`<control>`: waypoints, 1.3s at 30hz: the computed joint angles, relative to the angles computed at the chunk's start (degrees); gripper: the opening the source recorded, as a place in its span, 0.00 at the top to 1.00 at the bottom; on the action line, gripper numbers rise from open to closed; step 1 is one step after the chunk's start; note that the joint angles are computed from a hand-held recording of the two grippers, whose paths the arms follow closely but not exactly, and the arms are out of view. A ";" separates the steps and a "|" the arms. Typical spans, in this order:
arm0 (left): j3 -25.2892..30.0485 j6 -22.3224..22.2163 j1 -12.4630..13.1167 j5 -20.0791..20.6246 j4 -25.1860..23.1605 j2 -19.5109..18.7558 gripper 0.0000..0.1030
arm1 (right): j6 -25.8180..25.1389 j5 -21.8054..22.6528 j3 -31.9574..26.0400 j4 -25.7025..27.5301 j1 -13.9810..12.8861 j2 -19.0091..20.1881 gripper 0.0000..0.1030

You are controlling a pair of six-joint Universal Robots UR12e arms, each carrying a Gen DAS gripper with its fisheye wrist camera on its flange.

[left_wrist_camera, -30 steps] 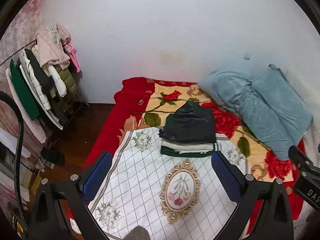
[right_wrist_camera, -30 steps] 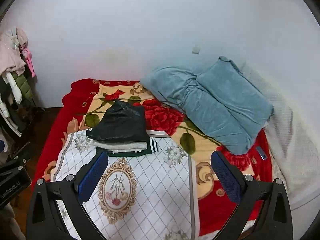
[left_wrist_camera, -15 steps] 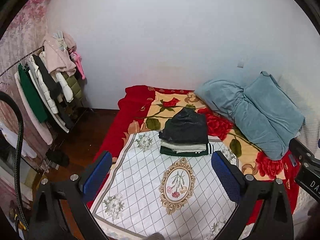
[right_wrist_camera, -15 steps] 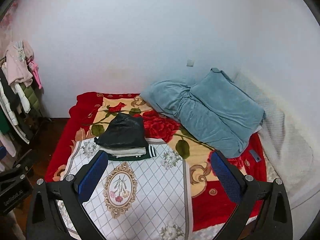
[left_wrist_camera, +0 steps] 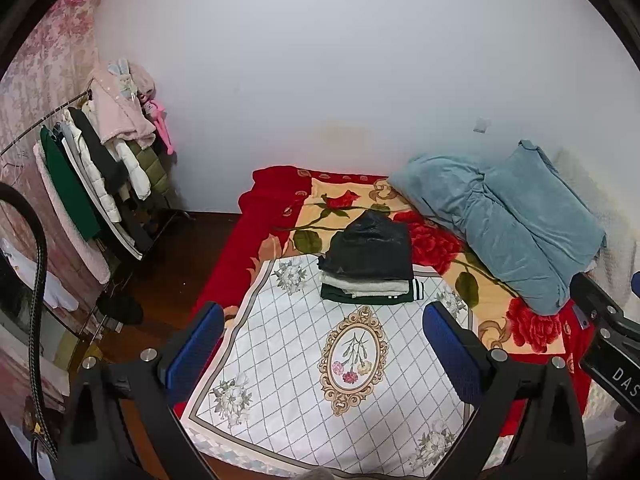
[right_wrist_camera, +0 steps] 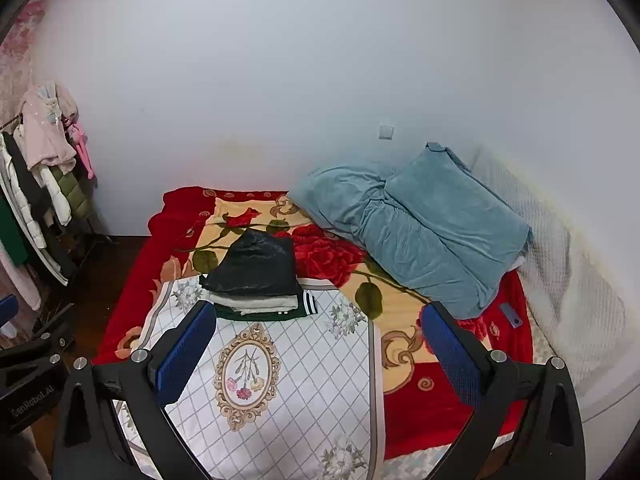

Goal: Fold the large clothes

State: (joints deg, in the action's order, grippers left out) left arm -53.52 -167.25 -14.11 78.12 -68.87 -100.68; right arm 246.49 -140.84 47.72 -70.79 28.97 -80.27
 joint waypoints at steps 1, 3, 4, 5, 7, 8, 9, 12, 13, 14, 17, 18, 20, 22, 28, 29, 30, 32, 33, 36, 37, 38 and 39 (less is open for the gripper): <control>-0.07 -0.04 0.04 -0.10 -0.04 0.09 0.02 | 0.01 -0.05 -0.11 0.03 0.09 0.03 0.00; -0.17 -0.07 0.12 -0.30 -0.08 0.23 0.02 | -0.02 0.06 -0.18 -0.01 0.19 0.04 0.00; -0.11 -0.03 0.18 -0.29 -0.14 0.23 0.02 | 0.19 0.07 -0.37 0.25 0.33 0.10 0.00; -0.20 -0.08 0.22 -0.33 -0.06 0.31 0.02 | -0.02 0.15 -0.34 0.12 0.29 0.04 0.00; -0.36 0.02 0.25 -0.49 0.15 0.39 0.02 | -0.04 0.17 -0.31 -0.06 0.34 0.02 0.00; -0.47 0.05 0.27 -0.45 0.25 0.50 0.02 | 0.01 0.20 -0.27 -0.06 0.35 0.00 0.00; -0.60 0.09 0.31 -0.50 0.31 0.60 0.02 | -0.01 0.30 -0.26 -0.10 0.41 0.00 0.00; -0.48 0.04 0.27 -0.34 0.20 0.55 0.02 | -0.34 0.56 0.02 -0.67 0.40 -0.15 0.00; -0.49 0.09 0.32 -0.40 0.10 0.62 0.02 | -0.28 0.59 -0.05 -0.61 0.42 -0.12 0.00; -0.51 0.14 0.36 -0.41 0.07 0.69 0.02 | -0.38 0.64 -0.06 -0.67 0.38 -0.11 0.00; -0.58 0.12 0.37 -0.35 0.31 0.73 0.02 | -0.48 1.21 0.32 -1.25 0.47 -0.35 0.00; -0.64 0.12 0.40 -0.33 0.42 0.81 0.02 | -0.50 1.22 0.40 -1.28 0.51 -0.38 0.00; -0.64 0.13 0.49 -0.48 0.38 0.95 0.02 | -0.50 1.36 0.61 -1.50 0.61 -0.50 0.00; -0.62 0.16 0.54 -0.48 0.50 1.03 0.02 | -0.48 1.46 0.76 -1.55 0.65 -0.61 0.00; -0.21 0.06 0.54 -0.33 0.10 0.98 0.02 | -1.02 1.68 1.26 -2.11 0.55 -0.98 0.00; -0.17 0.05 0.53 -0.35 0.10 0.94 0.02 | -1.24 1.70 1.15 -2.14 0.50 -0.94 0.00; -0.12 0.02 0.54 -0.29 -0.06 0.95 0.02 | -1.38 1.70 1.21 -2.18 0.50 -0.98 0.00; 0.02 0.06 0.51 -0.21 -0.19 0.90 0.02 | -1.46 1.68 1.30 -2.33 0.51 -1.02 0.00; 0.11 0.08 0.53 -0.20 -0.24 0.88 0.02 | -1.62 1.66 1.47 -2.55 0.49 -1.11 0.00; 0.05 0.22 0.60 -0.45 -0.14 0.89 0.02 | -1.88 1.53 1.74 -2.83 0.54 -1.25 0.00; 0.03 0.28 0.63 -0.52 -0.11 0.90 0.02 | -1.99 1.50 1.88 -3.01 0.53 -1.32 0.00; 0.02 0.32 0.63 -0.56 -0.09 0.94 0.02 | -1.82 1.41 1.73 -2.76 0.58 -1.23 0.00; 0.01 0.43 0.65 -0.63 -0.10 0.98 0.02 | -1.95 1.41 1.84 -2.85 0.56 -1.30 0.00</control>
State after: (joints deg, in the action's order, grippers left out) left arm -53.51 -166.82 -13.46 77.49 -68.97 -99.70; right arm 244.54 -139.43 49.56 -73.64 29.53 -81.57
